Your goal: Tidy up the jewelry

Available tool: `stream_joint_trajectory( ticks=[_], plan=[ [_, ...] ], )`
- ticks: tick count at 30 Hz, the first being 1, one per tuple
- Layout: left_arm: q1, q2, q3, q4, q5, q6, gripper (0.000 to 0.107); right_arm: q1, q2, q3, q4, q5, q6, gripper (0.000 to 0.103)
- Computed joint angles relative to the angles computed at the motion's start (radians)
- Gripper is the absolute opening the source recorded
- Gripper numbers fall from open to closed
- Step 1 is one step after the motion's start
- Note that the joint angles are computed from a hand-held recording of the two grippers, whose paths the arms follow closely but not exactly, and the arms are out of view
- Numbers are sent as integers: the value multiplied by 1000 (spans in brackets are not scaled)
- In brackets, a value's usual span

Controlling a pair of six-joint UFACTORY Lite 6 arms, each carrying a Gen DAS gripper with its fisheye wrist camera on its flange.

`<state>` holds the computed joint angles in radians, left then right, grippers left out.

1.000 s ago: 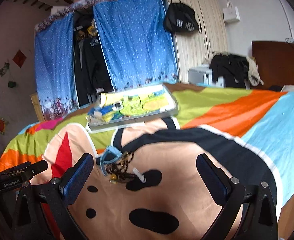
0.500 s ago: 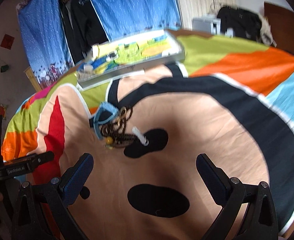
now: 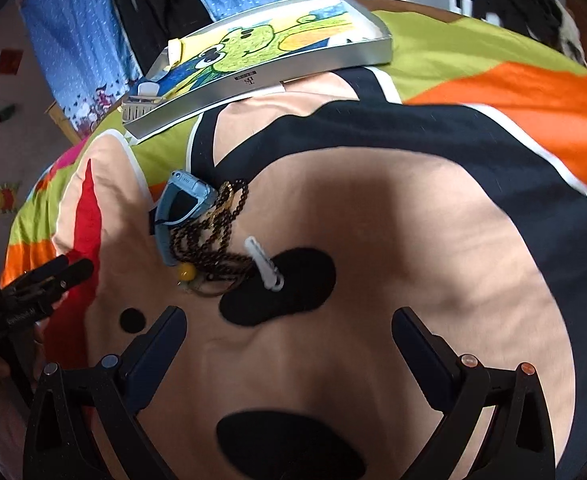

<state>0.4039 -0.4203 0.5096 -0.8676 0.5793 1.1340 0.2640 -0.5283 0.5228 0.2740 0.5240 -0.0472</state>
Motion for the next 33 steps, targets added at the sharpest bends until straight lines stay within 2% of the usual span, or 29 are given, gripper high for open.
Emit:
stream_joint_trajectory(
  ticks=[6,8,10,11,16,20,24,27,28,33],
  plan=[
    [-57,75,23,-97,-44,114,101,15,144,37,-25,-125,-46,103],
    [-79,108,33,-127,-58,143,101,23,177,44,-13,-149,-72,97],
    [-93,116,27,-180,-78,200,101,38,203,51,-36,-160,-65,85],
    [-107,127,31,-197,-91,231,101,48,219,59,-51,-165,-53,83],
    [-184,178,48,-195,-158,306,101,80,269,74,-73,-164,-57,63],
    [-257,218,50,-310,-243,470,101,115,303,79,-145,-163,-1,55],
    [-295,277,61,-510,-280,712,101,125,331,85,-171,-165,17,53],
    [-314,334,86,-592,-286,808,100,119,343,83,-178,-174,18,50],
    [-320,353,95,-608,-288,828,99,116,346,83,-176,-178,14,48],
    [-343,421,135,-578,-288,812,75,113,370,90,-179,-192,0,39]
  ],
)
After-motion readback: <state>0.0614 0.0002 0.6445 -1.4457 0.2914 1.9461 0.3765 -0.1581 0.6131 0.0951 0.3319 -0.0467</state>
